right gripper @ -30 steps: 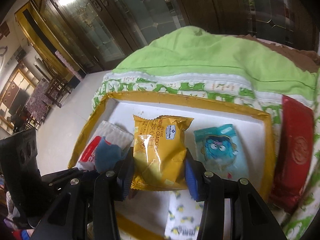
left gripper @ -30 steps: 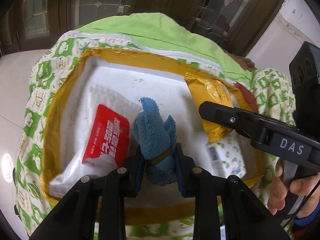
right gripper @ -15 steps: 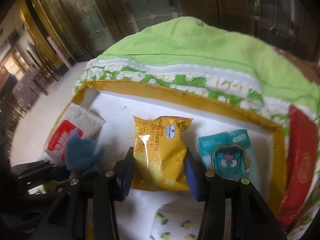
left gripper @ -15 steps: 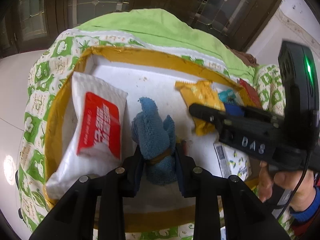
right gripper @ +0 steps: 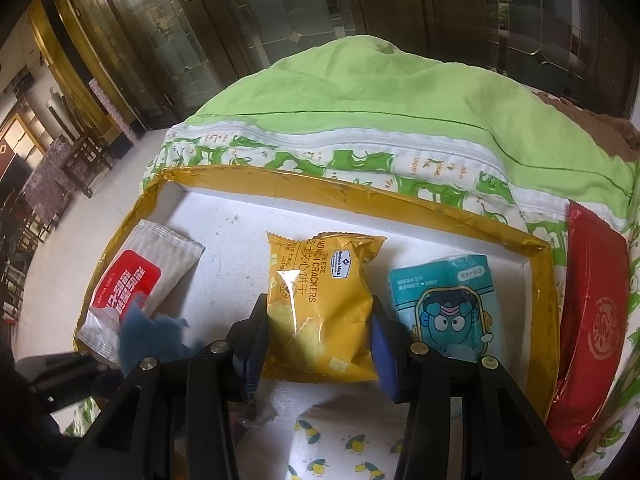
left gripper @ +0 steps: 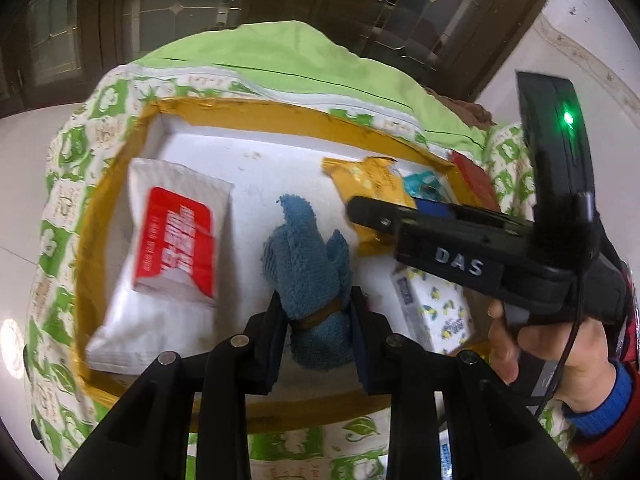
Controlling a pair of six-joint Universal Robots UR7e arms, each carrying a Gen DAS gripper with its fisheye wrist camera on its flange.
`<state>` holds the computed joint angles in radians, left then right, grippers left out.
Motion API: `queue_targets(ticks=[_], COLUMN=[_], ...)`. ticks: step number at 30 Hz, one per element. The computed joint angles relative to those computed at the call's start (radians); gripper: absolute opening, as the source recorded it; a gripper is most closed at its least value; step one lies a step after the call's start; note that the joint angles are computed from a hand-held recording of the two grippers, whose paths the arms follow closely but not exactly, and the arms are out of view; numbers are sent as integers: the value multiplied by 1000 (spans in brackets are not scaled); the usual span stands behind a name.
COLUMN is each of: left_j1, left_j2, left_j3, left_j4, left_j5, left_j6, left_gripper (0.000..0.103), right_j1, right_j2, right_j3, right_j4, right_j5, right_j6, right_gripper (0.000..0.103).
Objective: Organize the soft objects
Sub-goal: 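Open both tools to release the crackers pack and glove and lift away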
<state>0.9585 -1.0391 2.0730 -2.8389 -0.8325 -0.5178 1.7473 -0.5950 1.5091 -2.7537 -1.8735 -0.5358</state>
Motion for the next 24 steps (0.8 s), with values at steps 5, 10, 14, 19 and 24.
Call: queue_targets(ticks=[5, 10, 14, 19, 24], left_j1=[17, 13, -18, -76, -179], left_j2=[12, 21, 11, -34, -99], left_j3=[-14, -14, 21, 87, 207], left_j4=[60, 40, -5, -28, -41], left_j5=[20, 14, 30, 55, 146], left_j6=[-25, -15, 4, -21, -129], left_gripper=[27, 46, 66, 81, 96], right_j1=[4, 3, -7, -15, -25], right_j2=[5, -7, -41, -117, -217], right_j3=[7, 33, 70, 146, 272], right_j4=[-24, -49, -51, -93, -199], right_j5=[-13, -14, 20, 79, 142], right_j6=[-29, -50, -20, 25, 55], right_gripper=[50, 55, 72, 79, 94])
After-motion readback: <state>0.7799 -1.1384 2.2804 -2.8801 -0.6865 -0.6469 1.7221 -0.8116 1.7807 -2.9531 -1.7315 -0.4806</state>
